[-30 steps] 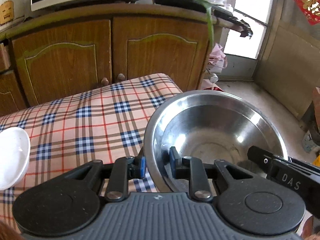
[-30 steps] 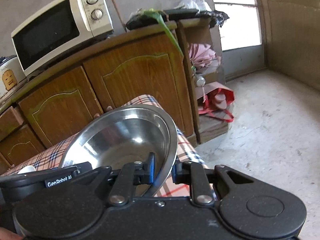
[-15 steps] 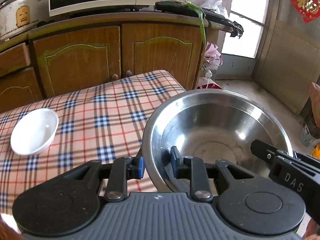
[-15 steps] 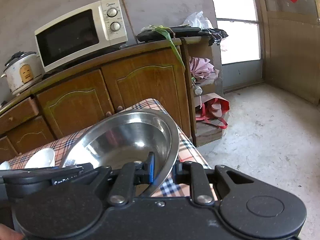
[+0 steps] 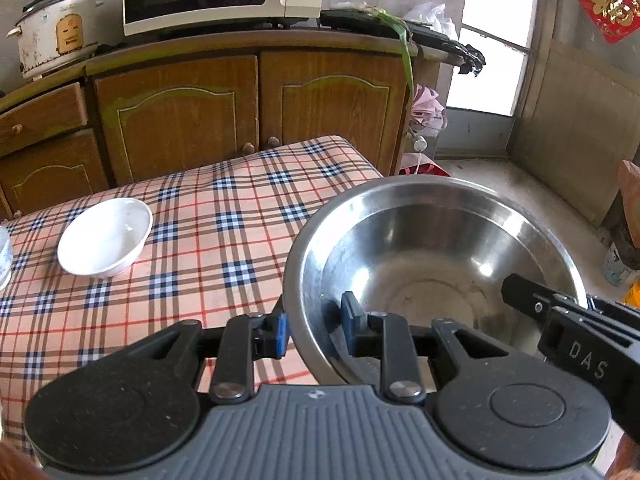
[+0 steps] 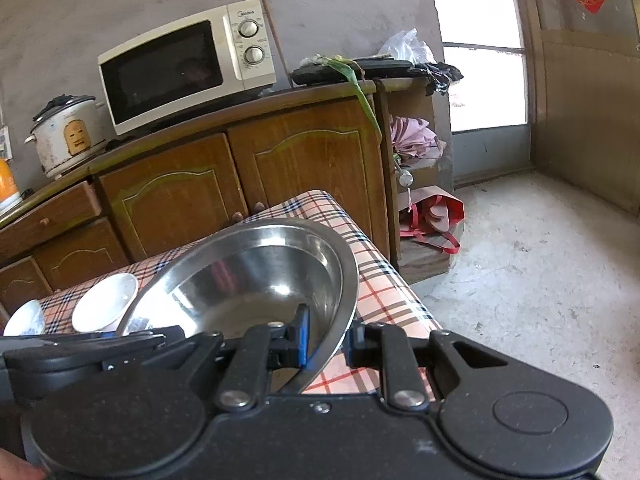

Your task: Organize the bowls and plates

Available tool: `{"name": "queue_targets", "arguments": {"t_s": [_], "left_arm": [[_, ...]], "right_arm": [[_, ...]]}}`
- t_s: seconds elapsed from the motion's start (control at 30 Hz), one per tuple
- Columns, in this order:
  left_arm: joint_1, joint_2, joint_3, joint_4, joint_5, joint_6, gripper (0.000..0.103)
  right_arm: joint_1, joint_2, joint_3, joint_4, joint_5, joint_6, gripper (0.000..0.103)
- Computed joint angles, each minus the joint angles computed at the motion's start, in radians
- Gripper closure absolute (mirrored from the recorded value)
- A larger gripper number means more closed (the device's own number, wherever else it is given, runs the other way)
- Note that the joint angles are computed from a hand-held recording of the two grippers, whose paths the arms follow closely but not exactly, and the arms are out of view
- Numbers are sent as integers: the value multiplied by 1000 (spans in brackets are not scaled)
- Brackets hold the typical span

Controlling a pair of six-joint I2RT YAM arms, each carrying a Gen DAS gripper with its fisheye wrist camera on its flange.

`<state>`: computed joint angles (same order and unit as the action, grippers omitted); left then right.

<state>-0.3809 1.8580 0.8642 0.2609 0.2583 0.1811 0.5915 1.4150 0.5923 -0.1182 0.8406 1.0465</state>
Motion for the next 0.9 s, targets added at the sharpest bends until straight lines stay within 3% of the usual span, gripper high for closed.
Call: {"name": "queue_targets", "arguments": {"t_s": [0.37, 0.9], "left_arm": [[67, -95, -120, 23, 38, 29, 77], [156, -241, -251, 45, 73, 64, 76]], "right_arm": [[146, 16, 72, -189, 73, 163, 81], [280, 81, 211, -388, 137, 289, 81]]}}
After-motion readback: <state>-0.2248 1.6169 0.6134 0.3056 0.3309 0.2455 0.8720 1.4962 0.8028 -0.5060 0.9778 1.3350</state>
